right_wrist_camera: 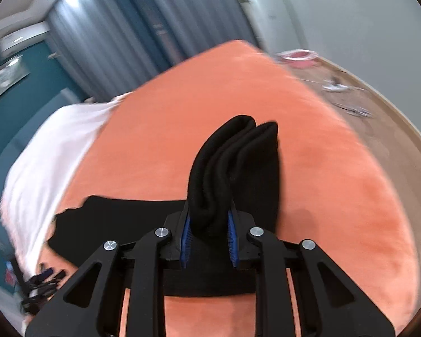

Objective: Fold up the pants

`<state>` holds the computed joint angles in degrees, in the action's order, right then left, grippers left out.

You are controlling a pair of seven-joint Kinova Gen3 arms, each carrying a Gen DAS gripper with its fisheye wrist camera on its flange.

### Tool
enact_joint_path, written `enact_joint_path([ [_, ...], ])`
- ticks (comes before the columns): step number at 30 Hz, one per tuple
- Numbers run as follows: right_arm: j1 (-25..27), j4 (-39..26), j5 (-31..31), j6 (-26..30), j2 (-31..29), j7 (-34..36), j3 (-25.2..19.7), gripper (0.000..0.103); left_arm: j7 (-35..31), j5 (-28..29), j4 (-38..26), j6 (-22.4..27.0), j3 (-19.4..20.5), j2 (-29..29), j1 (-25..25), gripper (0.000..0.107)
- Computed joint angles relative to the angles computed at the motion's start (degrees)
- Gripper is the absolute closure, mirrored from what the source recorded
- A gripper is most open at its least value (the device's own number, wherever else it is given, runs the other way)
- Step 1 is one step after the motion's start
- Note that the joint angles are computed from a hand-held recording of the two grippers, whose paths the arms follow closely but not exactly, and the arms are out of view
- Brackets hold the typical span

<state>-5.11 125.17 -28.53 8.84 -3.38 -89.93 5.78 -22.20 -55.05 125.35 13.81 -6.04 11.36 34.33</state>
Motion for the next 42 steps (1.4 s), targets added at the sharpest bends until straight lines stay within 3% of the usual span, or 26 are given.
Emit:
enact_joint_path([
  [4, -3.6, -9.8, 6.2, 1.9, 7.7, -6.2, -5.0, 0.083, -6.0, 3.8, 2.3, -4.6, -2.0, -1.5, -6.2, 0.027],
  [7, -7.3, -17.6, 10.5, 4.0, 14.7, -10.1, -6.8, 0.083, -13.0, 8.4, 3.6, -7.3, -1.3, -2.4, -12.4, 0.027],
  [14, -13.3, -32.7, 19.0, 9.6, 29.2, -16.3, -10.1, 0.083, -28.6, 18.6, 5.0, -10.1, 7.7, -3.1, -29.3, 0.027],
  [21, -20.1, -41.5, 26.0, 17.3, 38.1, -23.9, -7.3, 0.083, -39.1, 26.1, 5.3, -11.8, 20.0, -1.9, -44.8, 0.027],
  [25, -23.5, -42.3, 30.2, 18.3, 39.5, -27.4, -5.0, 0.082, -43.2, 29.6, 5.0, -12.1, 26.4, -0.5, -52.2, 0.027],
  [31, -28.6, -44.2, 38.8, 22.0, 40.1, -31.4, -1.6, 0.076, -48.0, 34.0, 4.9, -12.5, 30.7, 1.1, -57.0, 0.027],
  [34, -30.5, -44.2, 41.6, 21.4, 40.7, -34.1, -1.0, 0.067, -50.4, 35.9, 5.1, -12.4, 31.9, 1.4, -58.4, 0.027],
  [36, -31.1, -43.9, 42.7, 21.6, 40.2, -35.0, -1.2, 0.054, -52.2, 37.2, 4.8, -12.0, 33.6, 1.9, -60.3, 0.027],
  [39, -32.8, -40.4, 45.0, 17.5, 37.6, -37.7, -0.6, 0.048, -54.8, 39.3, 4.4, -11.6, 35.9, 2.6, -62.9, 0.027],
  [42, -38.4, -36.5, 48.2, 13.6, 35.8, -44.7, 5.3, 0.043, -57.3, 41.6, 3.5, -10.9, 38.0, 3.8, -65.3, 0.027],
])
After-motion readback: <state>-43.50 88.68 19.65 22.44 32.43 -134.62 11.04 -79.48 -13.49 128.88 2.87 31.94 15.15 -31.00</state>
